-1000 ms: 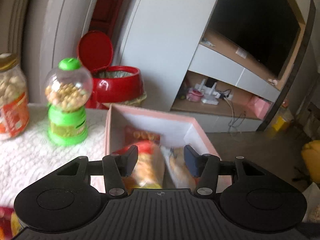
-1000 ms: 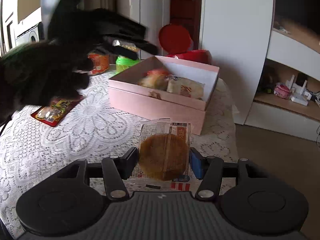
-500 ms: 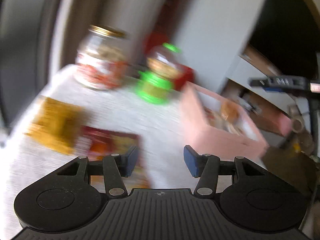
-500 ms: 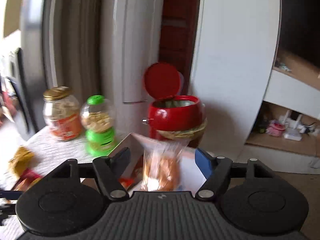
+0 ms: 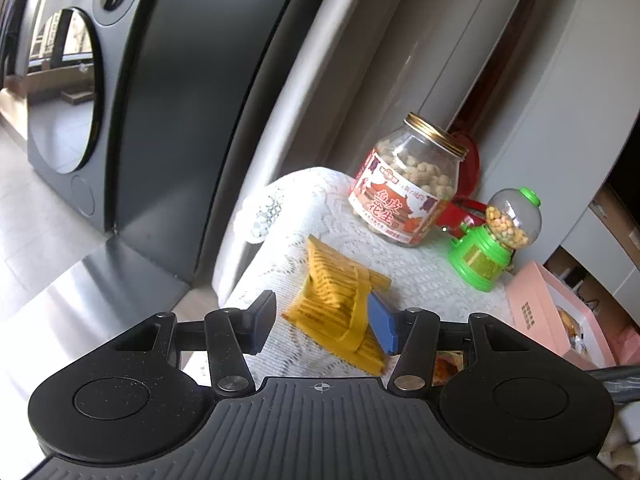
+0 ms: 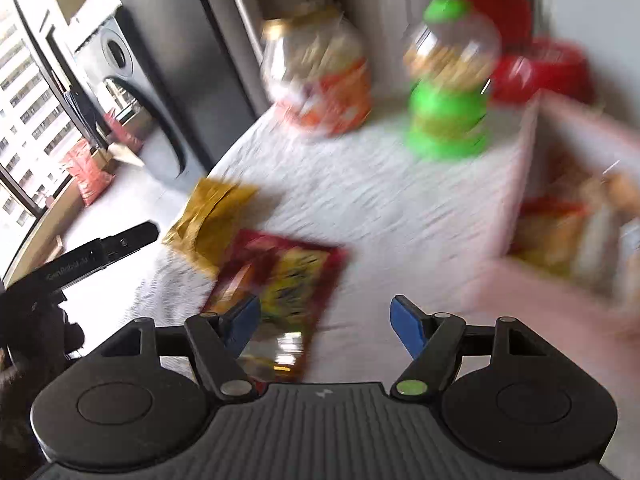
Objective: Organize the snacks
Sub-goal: 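Grasp the red packet with yellow label with the right tool, then grasp the yellow folded packet with the left tool while the right tool holds its packet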
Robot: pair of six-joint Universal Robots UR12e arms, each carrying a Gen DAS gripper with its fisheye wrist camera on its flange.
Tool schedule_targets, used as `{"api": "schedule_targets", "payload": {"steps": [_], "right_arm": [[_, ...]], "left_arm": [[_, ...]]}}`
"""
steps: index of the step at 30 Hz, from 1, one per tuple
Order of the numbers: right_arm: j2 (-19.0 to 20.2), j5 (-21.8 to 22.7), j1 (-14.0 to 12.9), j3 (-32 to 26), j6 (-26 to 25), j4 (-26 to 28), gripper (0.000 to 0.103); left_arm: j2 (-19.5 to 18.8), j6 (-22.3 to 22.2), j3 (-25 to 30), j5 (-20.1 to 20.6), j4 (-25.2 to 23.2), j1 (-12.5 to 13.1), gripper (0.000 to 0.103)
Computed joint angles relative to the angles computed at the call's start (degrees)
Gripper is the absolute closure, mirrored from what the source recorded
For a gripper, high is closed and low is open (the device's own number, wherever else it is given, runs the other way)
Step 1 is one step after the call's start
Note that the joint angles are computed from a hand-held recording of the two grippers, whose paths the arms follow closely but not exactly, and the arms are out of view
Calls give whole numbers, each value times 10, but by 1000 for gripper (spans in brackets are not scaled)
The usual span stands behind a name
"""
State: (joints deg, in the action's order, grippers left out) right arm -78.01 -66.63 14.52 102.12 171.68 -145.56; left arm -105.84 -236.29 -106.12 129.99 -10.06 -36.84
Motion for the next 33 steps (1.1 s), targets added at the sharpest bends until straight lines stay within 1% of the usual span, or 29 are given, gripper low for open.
{"api": "schedule_targets", "payload": {"steps": [2,4,5,6,7,9,11,13,14,15,16,17,18,19,22,24,28,29,31,33], "right_arm": [[14,-24,18,-11,32,-2,31],[27,-35,30,-26,65,16,31],[29,-43,37,-27,83,11,21],[32,-49,43,-27,96,0,15],[36,-59,50,-28,101,-7,13],[41,-88,63,-33,81,-13,4],[43,-129,78,-31,49,-22,2],[43,-166,91,-25,-2,-35,2],[41,-170,92,-14,-24,-63,4],[39,-156,88,-8,-37,-74,7],[34,-137,81,-3,-42,-71,9],[29,-126,75,2,-48,-71,17],[23,-116,69,7,-59,-70,30],[17,-108,63,11,-67,-65,32],[-5,-72,38,28,-83,-38,35],[-22,-66,24,46,-91,-39,37],[-61,-50,-11,95,-100,-74,37],[-69,-51,-18,107,-99,-88,37],[-84,-65,-33,132,-100,-122,37],[-96,-77,-47,152,-100,-141,37]], "left_arm": [[3,9,-6,-2,10,0,47],[5,15,-12,-7,18,4,47],[7,16,-16,-6,20,4,47],[8,15,-20,-4,21,4,47],[10,14,-23,-4,22,5,47],[11,10,-26,-5,21,7,47],[12,9,-27,-7,20,9,47],[10,14,-26,-9,24,10,47],[8,21,-24,-11,28,10,47],[6,30,-22,-14,32,11,47],[4,41,-19,-19,35,11,47],[2,56,-14,-25,37,12,47],[-1,75,-9,-33,36,13,47],[-4,89,-3,-38,31,13,47],[-17,129,24,-48,-10,15,47],[-26,139,45,-43,-49,14,47],[-49,155,94,-8,-148,14,47],[-53,161,102,-9,-162,16,46],[-61,176,116,-18,-180,20,41],[-67,185,122,-18,-180,22,38]]}}
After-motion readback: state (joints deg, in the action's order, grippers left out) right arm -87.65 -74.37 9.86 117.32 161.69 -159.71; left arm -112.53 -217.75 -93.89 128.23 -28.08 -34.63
